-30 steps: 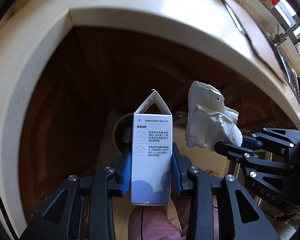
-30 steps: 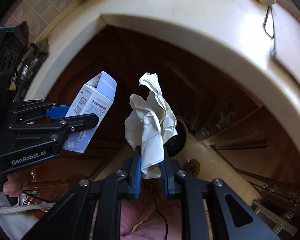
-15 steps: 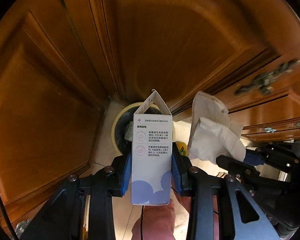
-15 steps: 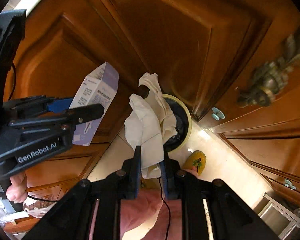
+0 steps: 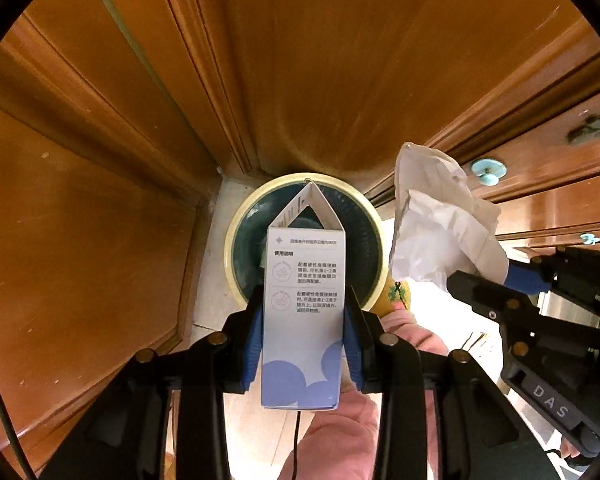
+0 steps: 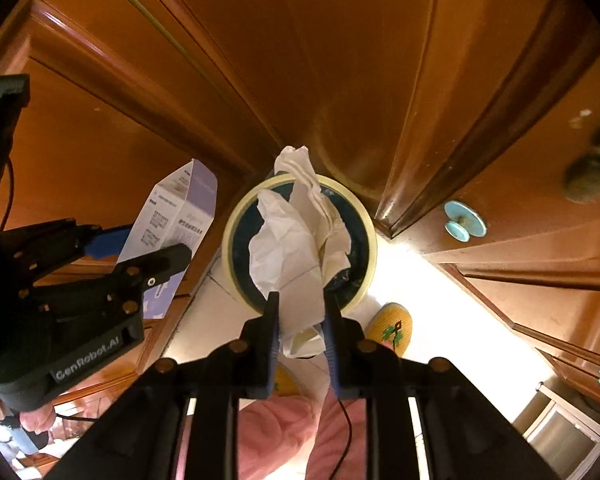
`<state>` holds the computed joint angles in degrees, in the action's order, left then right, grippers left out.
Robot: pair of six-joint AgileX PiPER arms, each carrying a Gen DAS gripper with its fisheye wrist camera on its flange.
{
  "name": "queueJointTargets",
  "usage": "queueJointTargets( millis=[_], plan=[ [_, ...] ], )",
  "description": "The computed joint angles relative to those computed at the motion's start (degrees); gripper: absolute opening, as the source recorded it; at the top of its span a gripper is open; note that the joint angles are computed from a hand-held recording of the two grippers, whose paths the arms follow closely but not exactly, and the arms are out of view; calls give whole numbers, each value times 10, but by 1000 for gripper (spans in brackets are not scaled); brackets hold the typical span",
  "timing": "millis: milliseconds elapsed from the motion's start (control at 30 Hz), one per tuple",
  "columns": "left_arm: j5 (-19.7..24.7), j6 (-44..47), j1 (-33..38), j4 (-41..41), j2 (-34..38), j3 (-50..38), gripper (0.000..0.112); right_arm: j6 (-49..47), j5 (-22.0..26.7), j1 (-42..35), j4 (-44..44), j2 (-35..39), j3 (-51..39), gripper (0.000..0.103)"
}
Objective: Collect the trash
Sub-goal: 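Open both tools to drop carton and paper into the bin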
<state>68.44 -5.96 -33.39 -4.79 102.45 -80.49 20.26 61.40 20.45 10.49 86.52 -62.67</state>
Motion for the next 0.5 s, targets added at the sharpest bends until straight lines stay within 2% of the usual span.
queueJointTargets(
  millis=[300,333,367,433,500],
  plan=[
    [-34,18,4,15,14,27,36,-19,-54,-1,9,29,34,24],
    [-36,16,3,18,16,28,46,-29,-57,-6,16,32,37,25],
    [-39,13,2,23,19,31,62,-31,-58,-7,21,36,38,27],
    [-44,4,-1,33,21,35,76,-31,-62,-8,21,33,43,35],
    [-38,3,-2,36,25,34,79,-26,-67,-7,19,25,48,42]
  ],
)
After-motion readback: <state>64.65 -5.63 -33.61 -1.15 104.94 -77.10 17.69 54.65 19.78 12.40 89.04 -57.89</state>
